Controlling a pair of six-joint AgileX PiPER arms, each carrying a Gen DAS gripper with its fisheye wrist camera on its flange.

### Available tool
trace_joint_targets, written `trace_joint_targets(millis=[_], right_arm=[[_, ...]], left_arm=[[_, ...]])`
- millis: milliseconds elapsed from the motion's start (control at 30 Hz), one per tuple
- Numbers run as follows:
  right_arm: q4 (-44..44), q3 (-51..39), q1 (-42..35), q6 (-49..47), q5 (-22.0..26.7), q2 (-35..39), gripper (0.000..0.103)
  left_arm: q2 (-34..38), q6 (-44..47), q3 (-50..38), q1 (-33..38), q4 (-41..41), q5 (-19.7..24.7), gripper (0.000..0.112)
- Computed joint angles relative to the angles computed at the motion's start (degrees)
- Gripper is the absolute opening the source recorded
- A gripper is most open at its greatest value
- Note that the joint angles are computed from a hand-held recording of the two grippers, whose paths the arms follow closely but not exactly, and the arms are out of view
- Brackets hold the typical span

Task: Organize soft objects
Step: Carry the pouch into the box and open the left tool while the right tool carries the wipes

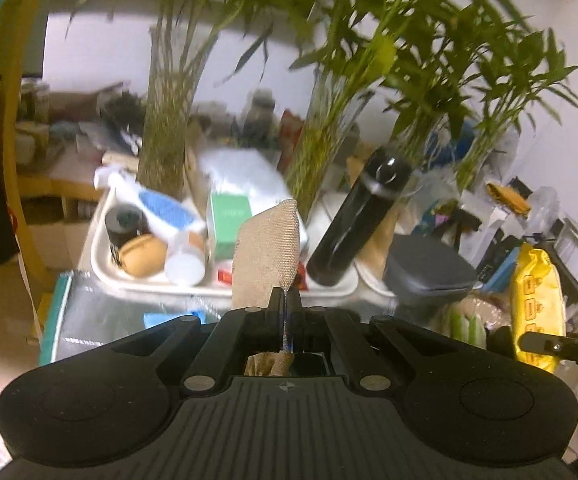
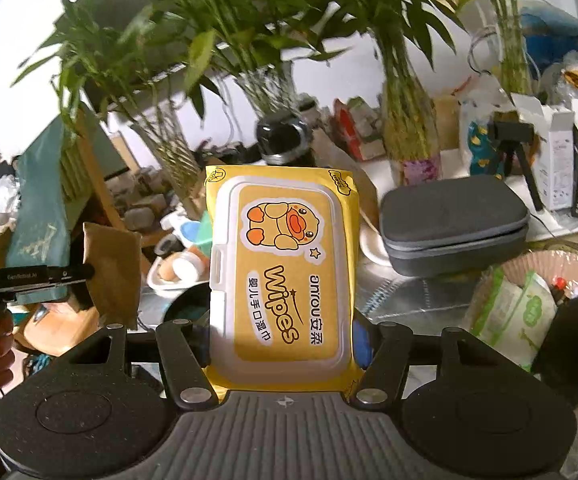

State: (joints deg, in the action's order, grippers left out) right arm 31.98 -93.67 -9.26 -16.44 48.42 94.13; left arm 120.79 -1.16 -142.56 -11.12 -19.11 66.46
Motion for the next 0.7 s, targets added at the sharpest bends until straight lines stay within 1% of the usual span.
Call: trace_joint_targets(millis=[133, 233, 300, 433, 533, 600, 700], right_arm=[[2.9, 0.2, -0.1, -3.2, 1.9, -0.8, 0.064], [5.4, 0.7, 0.0, -5.9, 3.1, -1.9, 0.064], [6.8, 1.3, 0.3, -8.0, 3.9, -3.1, 0.064], [6.7, 2.0, 2.1, -9.0, 5.5, -5.3, 0.064], [6.2, 3.2, 4.2, -9.4, 5.6, -7.0, 0.064], [5.9, 4.0, 5.5, -9.5, 5.7, -7.8, 0.064], [2.6, 4.6, 8.0, -7.4, 6.0, -9.0, 0.064]], left_arm=[[-7.2, 2.5, 9.9, 0.6, -2.9, -5.5, 0.001], [-12.1, 3.6, 16.4, 0.7, -4.5, -8.4, 0.001], [-14.8, 3.8, 19.6, 0.7, -5.6, -9.5, 0.001], [-18.9, 4.5, 23.7, -0.3, -6.2, -10.2, 0.001], [-21.8, 5.2, 25.6, -1.2, -6.0, -10.0, 0.001], [-23.4, 5.2, 26.2, -2.1, -5.5, -9.0, 0.001], [-25.9, 5.5, 28.0, -3.8, -3.7, -7.8, 0.001]])
